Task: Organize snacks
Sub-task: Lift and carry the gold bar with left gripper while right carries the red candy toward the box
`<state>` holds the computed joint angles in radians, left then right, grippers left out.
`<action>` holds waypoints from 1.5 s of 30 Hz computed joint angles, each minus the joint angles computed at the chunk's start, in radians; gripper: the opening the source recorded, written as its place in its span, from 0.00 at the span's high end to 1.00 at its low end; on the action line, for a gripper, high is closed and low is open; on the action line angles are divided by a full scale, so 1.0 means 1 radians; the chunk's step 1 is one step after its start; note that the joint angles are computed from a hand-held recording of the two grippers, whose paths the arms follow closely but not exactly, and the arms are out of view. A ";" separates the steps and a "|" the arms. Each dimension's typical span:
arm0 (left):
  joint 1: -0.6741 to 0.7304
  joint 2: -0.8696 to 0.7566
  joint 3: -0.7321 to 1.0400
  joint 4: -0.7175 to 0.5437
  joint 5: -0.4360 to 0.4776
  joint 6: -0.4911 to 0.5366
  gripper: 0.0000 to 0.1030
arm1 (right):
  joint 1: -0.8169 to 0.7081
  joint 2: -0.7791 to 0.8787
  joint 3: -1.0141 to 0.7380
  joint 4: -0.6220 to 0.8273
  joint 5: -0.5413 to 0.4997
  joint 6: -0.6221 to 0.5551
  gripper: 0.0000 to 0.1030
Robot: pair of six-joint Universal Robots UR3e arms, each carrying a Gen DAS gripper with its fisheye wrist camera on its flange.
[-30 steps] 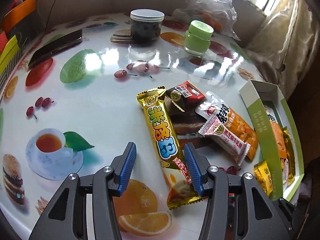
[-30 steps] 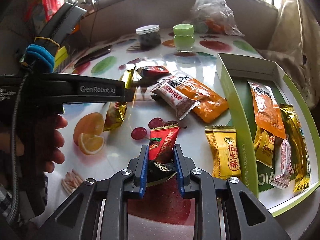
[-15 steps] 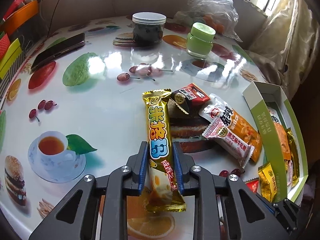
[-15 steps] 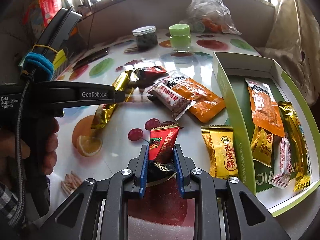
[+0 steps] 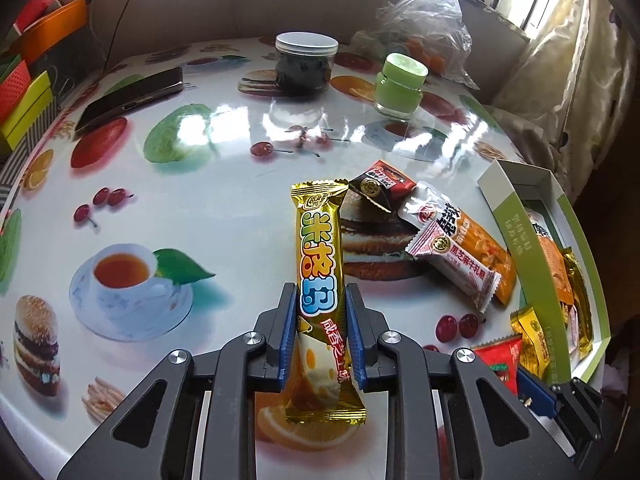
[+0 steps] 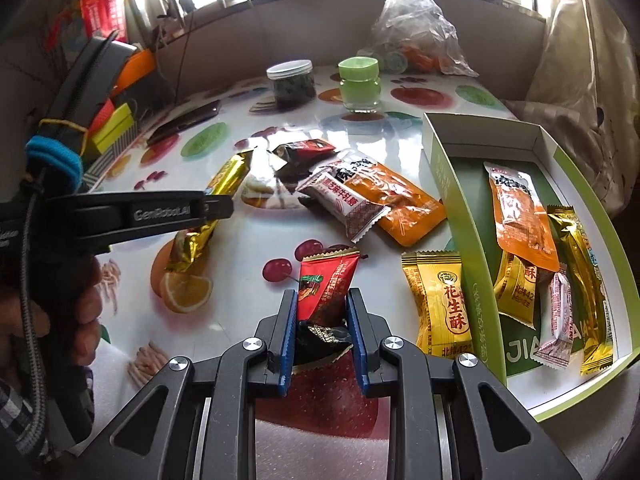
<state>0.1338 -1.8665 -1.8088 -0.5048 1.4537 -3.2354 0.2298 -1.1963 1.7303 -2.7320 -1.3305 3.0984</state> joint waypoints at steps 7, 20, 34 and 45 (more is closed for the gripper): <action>0.034 0.093 -0.085 0.025 -0.037 0.015 0.77 | 0.001 -0.022 0.021 -0.019 -0.011 0.013 0.78; 0.082 0.272 -0.196 0.026 -0.095 0.056 0.76 | -0.005 -0.113 0.085 -0.050 -0.047 0.039 0.78; 0.034 0.383 -0.239 0.027 -0.108 0.094 0.76 | -0.063 -0.242 0.174 -0.065 -0.039 0.049 0.78; -0.045 0.300 -0.125 0.013 -0.113 0.084 0.76 | -0.129 -0.287 0.180 -0.051 -0.018 0.056 0.78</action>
<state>0.0888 -1.5668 -1.9341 -0.4919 1.3402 -3.1510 0.1006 -1.4829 1.9102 -2.7827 -1.3486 3.1543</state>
